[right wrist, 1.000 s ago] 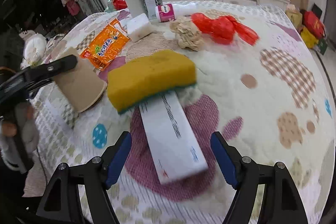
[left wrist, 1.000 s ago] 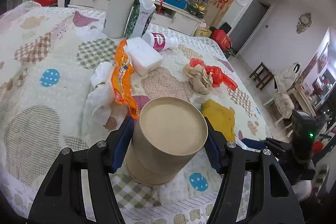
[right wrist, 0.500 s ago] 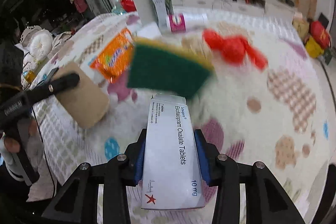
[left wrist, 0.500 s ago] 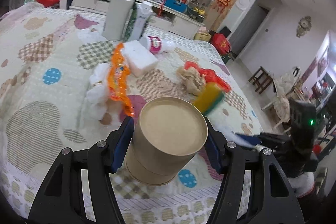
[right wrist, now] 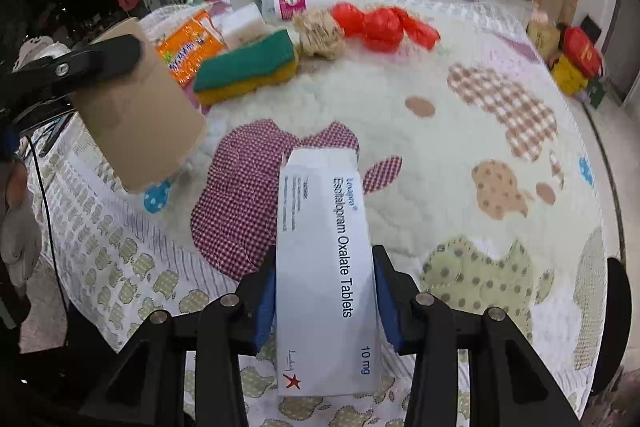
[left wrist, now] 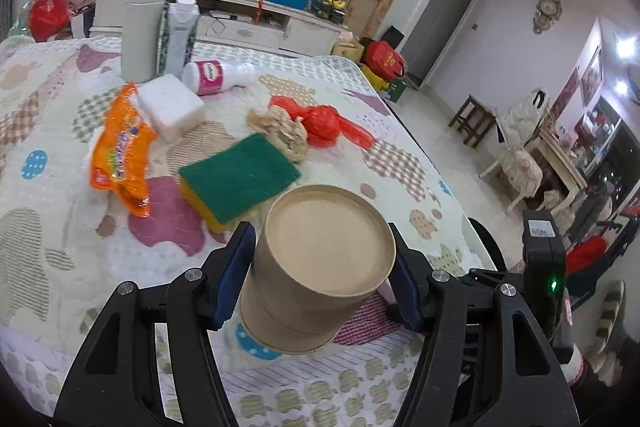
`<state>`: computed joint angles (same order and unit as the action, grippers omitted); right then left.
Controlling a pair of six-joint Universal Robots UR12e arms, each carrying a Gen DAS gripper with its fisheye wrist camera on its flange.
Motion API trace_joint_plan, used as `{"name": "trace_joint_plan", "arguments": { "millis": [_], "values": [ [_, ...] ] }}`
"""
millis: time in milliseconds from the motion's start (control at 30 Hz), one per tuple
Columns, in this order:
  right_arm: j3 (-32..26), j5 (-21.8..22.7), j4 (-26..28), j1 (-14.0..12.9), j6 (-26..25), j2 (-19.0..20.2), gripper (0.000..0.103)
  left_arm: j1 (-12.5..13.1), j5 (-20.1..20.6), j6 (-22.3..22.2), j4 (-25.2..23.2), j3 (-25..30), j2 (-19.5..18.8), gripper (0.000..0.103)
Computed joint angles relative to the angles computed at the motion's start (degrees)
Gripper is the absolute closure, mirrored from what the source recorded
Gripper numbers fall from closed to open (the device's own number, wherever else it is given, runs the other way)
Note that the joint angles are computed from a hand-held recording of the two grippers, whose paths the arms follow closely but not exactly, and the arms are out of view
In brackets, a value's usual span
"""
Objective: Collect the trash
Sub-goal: 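Carry the tube with left tool while right tool carries the box to the bin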
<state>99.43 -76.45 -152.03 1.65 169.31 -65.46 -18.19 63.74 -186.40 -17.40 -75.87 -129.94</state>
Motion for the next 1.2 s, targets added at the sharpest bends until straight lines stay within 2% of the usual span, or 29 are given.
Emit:
{"name": "trace_joint_plan", "arguments": {
  "millis": [200, 433, 1200],
  "values": [
    [2.1, 0.8, -5.0, -0.8, 1.9, -0.8, 0.061, -1.1, 1.3, 1.8, -1.1, 1.2, -0.3, 0.041],
    [4.9, 1.9, -10.0, -4.1, 7.3, -3.1, 0.061, -2.9, 1.4, 3.6, -2.2, 4.2, -1.7, 0.041],
    [12.6, -4.8, -16.0, -12.4, 15.3, -8.8, 0.061, -9.6, -1.6, 11.6, -9.9, 16.3, -7.8, 0.041]
  ]
}}
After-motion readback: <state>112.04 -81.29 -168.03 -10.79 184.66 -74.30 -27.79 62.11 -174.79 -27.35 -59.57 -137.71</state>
